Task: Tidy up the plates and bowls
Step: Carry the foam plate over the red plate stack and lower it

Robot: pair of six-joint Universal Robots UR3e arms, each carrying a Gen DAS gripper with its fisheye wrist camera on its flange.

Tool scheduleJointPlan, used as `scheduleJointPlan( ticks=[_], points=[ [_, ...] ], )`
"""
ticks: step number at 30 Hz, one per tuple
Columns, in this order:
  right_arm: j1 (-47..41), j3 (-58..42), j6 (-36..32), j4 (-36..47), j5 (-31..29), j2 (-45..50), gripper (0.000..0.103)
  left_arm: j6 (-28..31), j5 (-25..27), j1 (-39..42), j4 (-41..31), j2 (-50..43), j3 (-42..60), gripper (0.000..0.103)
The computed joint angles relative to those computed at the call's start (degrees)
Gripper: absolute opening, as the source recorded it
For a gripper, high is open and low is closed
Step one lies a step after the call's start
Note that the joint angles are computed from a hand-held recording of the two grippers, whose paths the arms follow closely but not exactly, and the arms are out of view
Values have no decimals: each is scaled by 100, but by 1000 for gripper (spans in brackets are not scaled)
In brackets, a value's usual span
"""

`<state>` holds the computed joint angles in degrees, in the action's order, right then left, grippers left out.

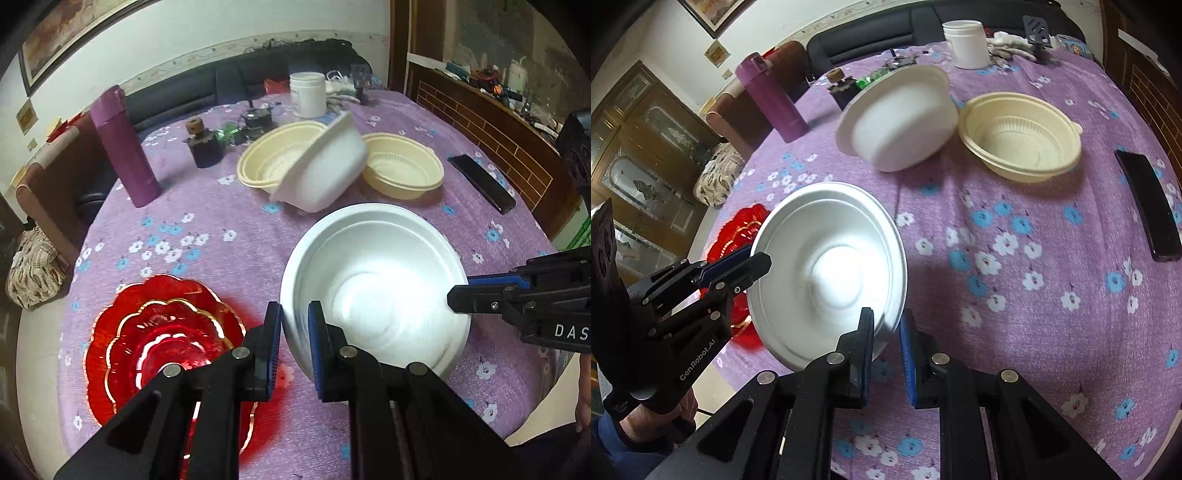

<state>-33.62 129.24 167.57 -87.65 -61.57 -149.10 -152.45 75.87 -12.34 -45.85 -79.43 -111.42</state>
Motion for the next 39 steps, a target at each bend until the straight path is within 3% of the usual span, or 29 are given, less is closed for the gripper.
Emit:
scheduleJointPlan(
  ticks=[11,21,31,39],
  points=[
    [1770,-214,1468,-2094,-490,1476,16,274,-304,767,-283,539,-128,14],
    [3241,-774,2402,-3594,-940,3181,16,749,-696,1878,-770,951,-279,14],
    [4364,-1867,2905,-4492,-1106,5222,16,1227,-762,2987,-1049,909,-344,15],
    [4660,-2454,3028,-4626,-1031,6329,16,1270,-555,3182,-845,485,-488,15]
  ],
)
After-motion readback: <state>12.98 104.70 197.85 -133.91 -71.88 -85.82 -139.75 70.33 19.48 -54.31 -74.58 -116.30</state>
